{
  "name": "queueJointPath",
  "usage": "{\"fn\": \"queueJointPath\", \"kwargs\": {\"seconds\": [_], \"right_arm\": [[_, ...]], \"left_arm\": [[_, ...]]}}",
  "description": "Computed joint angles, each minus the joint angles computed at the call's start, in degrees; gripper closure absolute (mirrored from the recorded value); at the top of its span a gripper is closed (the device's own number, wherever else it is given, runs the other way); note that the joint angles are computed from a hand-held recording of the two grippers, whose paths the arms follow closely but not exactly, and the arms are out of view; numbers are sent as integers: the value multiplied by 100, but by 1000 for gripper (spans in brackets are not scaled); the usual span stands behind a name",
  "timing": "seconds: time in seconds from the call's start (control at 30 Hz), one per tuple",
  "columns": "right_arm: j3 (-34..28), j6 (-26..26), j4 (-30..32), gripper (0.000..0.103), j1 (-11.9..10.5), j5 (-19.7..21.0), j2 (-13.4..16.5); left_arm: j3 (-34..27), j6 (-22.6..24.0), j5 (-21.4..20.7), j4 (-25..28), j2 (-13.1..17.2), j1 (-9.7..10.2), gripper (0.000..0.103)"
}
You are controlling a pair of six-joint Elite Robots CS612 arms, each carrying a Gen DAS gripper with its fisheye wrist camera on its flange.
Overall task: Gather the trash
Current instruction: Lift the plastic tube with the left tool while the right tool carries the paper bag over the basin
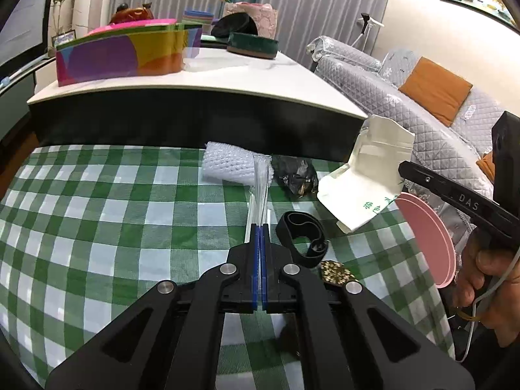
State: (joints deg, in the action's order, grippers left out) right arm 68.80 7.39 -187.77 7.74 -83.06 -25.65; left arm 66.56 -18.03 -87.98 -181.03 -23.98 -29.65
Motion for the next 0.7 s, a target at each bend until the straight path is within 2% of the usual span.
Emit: {"fn": "queueJointPath", "kwargs": {"seconds": [0.5,0.7], "right_arm": [[982,-351,-292,97,141,-514,-721],[1243,-389,-600,97,162,-646,-864]], "left_arm": [[711,91,38,-810,-414,-64,103],[861,119,125,-1016,-516,-98,103]]}}
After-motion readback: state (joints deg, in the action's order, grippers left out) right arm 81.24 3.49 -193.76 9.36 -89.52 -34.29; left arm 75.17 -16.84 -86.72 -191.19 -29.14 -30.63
